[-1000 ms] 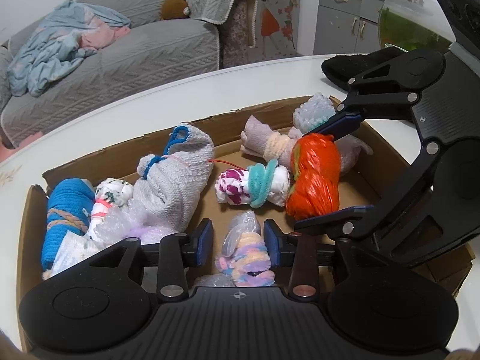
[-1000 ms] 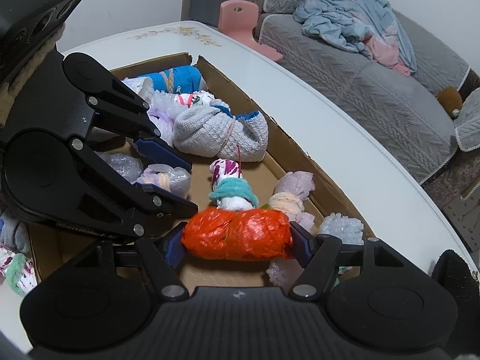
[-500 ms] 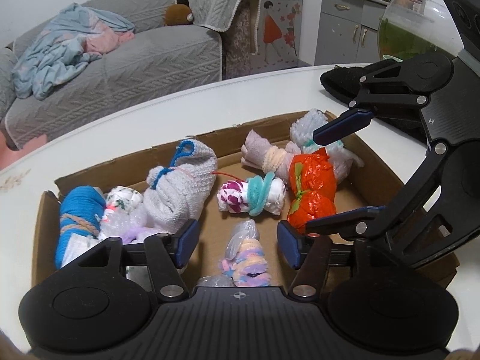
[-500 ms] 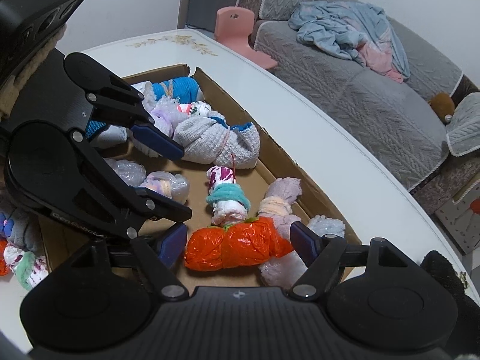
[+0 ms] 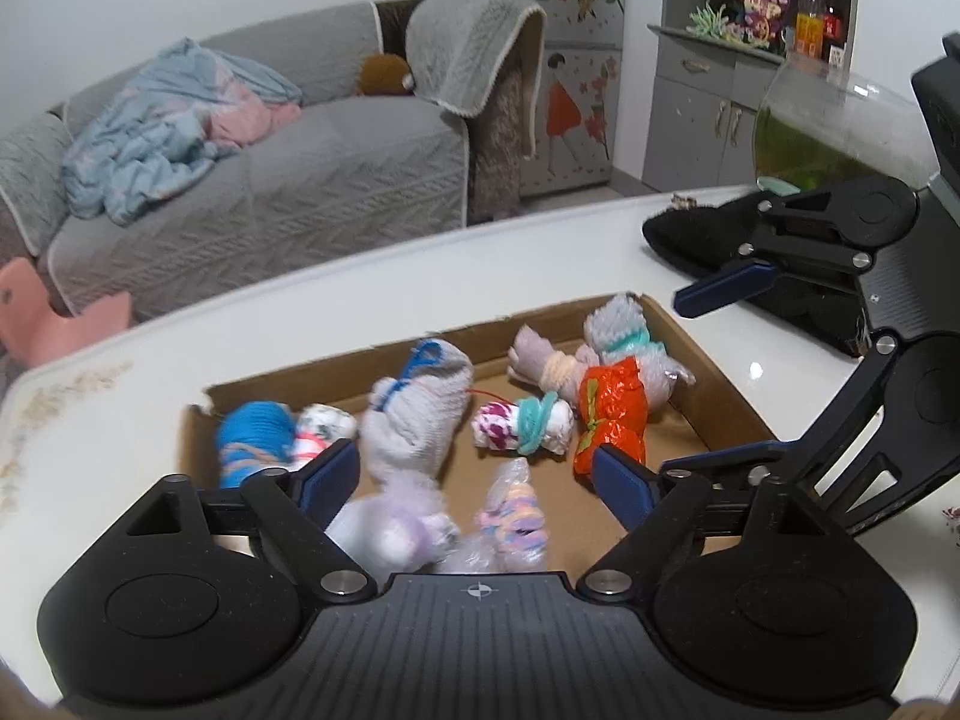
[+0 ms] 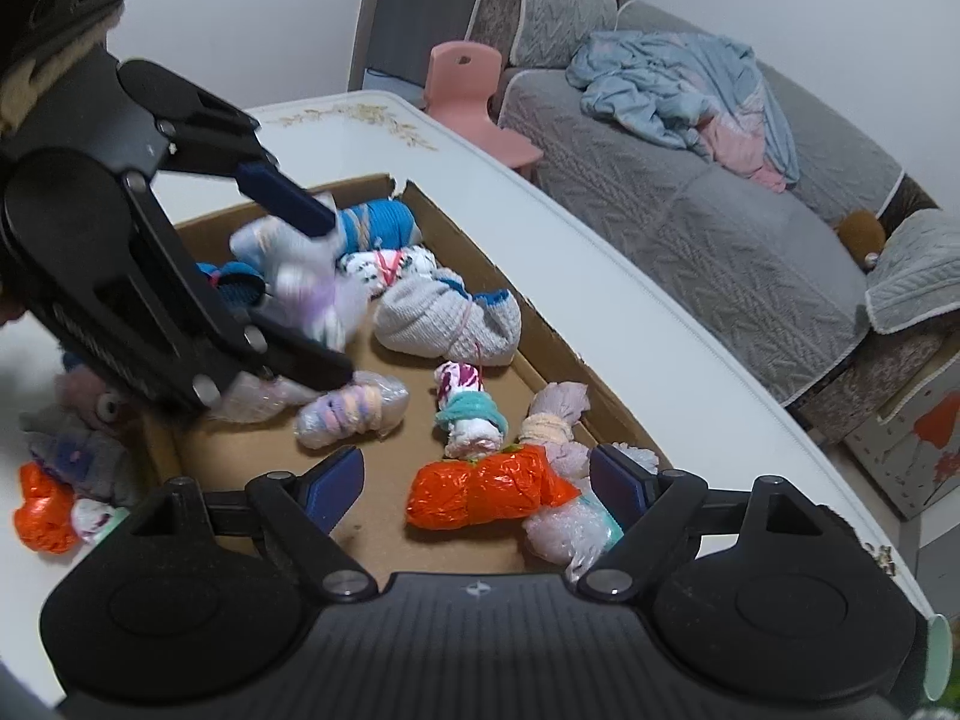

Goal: Organize objects
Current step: 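Open both grippers and pull them back toward the remaining pile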

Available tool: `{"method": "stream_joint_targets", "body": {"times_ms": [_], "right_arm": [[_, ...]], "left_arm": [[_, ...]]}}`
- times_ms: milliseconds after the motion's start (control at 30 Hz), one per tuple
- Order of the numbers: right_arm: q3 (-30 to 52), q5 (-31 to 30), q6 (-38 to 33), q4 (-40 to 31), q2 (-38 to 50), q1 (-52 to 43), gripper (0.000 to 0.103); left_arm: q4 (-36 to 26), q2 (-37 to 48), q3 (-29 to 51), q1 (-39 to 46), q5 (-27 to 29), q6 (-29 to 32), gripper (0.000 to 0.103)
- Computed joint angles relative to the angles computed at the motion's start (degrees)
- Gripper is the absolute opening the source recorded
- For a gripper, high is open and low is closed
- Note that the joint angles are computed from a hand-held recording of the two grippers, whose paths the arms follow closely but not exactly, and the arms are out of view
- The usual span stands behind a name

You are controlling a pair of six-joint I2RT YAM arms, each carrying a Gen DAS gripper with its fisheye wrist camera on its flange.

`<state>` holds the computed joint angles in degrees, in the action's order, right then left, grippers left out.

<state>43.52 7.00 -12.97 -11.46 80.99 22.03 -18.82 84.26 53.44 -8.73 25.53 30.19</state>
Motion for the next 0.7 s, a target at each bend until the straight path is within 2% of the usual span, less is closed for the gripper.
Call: {"method": "stream_joint_targets", "body": {"times_ms": [100, 467, 600, 700], "right_arm": [[-1.3, 1.7, 1.2, -0.7, -3.4, 2.0, 0.085], [-7.4, 7.2, 6.9, -1.8, -13.9, 11.0, 0.089], [-12.5, 11.4, 13.4, -0.1, -19.5, 16.6, 0.091], [-17.3, 16.0, 21.5, 3.2, -22.4, 22.4, 0.093]], "left_arm": [[-1.9, -3.3, -1.1, 3.5, 2.1, 1.6, 0.092], [-7.0, -8.7, -5.6, 19.9, 10.4, 9.0, 0.097], [-9.2, -10.5, -9.4, 28.0, 14.9, 14.8, 0.098], [-9.8, -10.5, -13.0, 32.9, 17.3, 18.6, 0.101]]}}
